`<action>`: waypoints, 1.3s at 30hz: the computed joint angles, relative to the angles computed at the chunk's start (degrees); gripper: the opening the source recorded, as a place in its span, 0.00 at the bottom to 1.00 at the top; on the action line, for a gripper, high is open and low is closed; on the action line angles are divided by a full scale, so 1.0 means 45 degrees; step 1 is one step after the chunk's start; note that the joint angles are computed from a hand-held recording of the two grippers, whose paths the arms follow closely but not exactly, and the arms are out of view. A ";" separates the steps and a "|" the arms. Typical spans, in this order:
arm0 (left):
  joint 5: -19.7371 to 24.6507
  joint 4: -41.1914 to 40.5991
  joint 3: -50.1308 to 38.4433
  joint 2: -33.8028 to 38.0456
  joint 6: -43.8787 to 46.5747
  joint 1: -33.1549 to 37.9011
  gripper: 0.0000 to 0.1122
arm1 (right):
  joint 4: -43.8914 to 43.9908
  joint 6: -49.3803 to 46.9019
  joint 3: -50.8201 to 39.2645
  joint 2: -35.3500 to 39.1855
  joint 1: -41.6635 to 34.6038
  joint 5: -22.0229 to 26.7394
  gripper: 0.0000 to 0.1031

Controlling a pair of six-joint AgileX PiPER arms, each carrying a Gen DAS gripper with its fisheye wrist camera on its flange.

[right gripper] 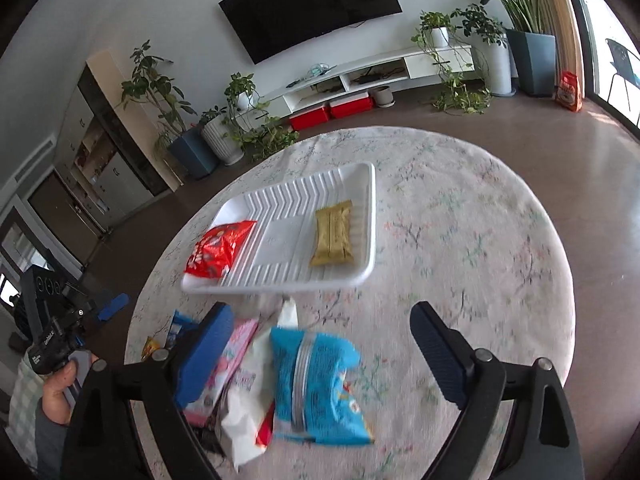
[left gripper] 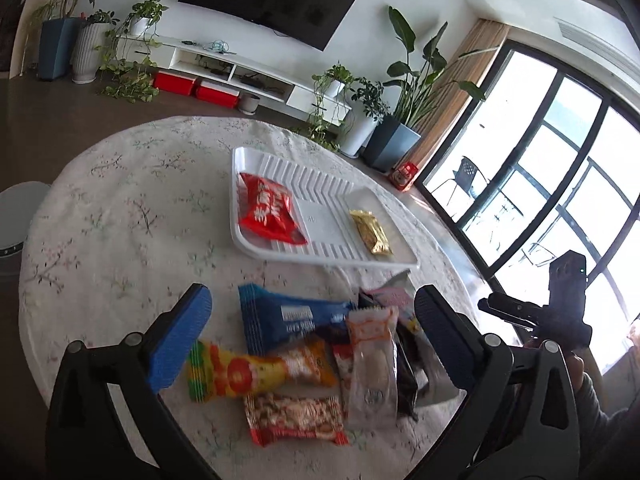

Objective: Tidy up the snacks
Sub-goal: 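Grasp the red-brown wrapped snack with the left tool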

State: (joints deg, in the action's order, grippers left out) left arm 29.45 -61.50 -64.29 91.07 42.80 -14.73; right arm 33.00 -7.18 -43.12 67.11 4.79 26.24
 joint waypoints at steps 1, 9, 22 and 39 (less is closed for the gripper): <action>0.0094 0.0287 0.0316 -0.0316 -0.0088 -0.0132 0.92 | 0.0929 -0.0546 0.0793 -0.0536 -0.0009 -0.0077 0.89; 0.1605 0.7140 0.0086 -0.1343 -0.2727 -0.2583 0.91 | 0.4606 -0.2199 0.4411 -0.2988 0.1862 -0.1706 0.86; 0.5731 1.0352 -0.3004 0.1920 0.0750 -0.3094 0.62 | 0.6535 -0.4414 0.4681 -0.2255 0.1828 -0.1880 0.83; 0.5579 1.1326 -0.3592 0.2731 -0.0187 -0.2860 0.35 | 0.5364 -0.3287 0.4617 -0.1911 0.2638 -0.2629 0.83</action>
State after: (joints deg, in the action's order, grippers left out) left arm 54.55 -10.54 -80.46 103.35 41.96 -27.60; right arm 57.14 -21.97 -22.34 58.51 16.66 14.41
